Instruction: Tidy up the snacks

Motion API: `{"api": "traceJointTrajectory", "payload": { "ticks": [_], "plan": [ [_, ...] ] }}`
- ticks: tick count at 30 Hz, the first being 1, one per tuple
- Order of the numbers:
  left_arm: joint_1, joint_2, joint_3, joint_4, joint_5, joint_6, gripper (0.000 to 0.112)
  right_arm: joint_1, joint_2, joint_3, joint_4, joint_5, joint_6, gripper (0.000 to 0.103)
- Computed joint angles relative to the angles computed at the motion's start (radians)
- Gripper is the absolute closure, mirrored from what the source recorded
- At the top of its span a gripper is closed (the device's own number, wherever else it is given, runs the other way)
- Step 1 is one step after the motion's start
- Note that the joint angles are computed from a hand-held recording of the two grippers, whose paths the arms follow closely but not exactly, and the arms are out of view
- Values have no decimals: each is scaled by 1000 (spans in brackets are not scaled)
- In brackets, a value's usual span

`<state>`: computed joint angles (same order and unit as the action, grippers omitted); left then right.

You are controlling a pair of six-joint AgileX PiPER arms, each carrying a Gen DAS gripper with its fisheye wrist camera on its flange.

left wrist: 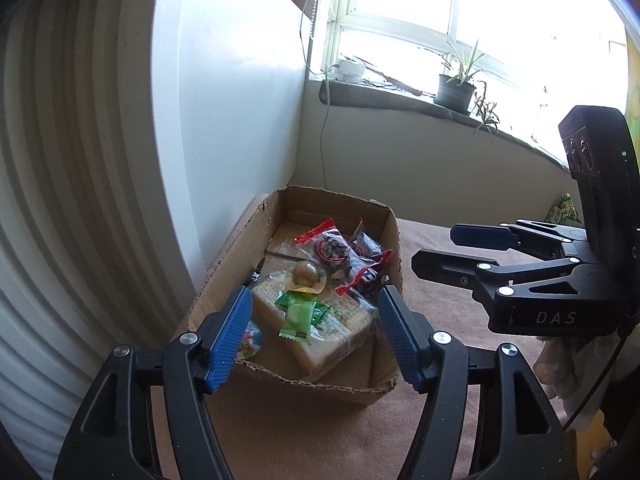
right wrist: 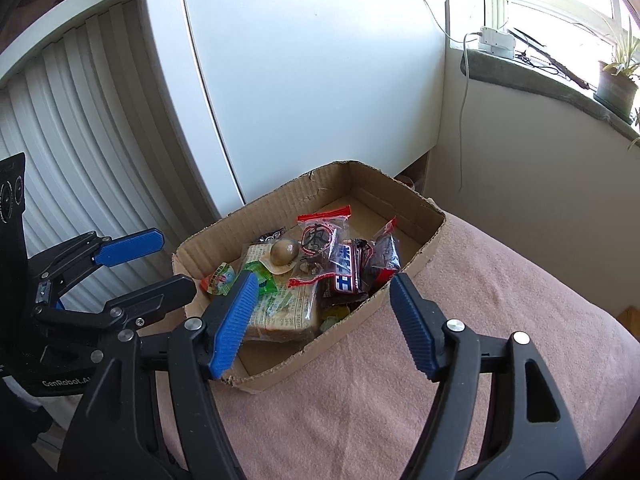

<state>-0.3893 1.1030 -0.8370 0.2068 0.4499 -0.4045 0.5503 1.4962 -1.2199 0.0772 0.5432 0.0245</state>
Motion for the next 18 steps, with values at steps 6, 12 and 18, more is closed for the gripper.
{"api": "traceJointTrajectory", "payload": {
  "ticks": [6, 12, 18],
  "plan": [
    [-146, -119, 40, 334, 122, -363, 38, 83, -140, 113, -259, -20, 303, 9],
    [-279, -207, 72, 516, 255, -596, 37, 249, -248, 204, -665, 56, 737, 1],
    [-428, -255, 74, 639, 400, -739, 37, 359, -314, 259, -813, 145, 922, 1]
  ]
}}
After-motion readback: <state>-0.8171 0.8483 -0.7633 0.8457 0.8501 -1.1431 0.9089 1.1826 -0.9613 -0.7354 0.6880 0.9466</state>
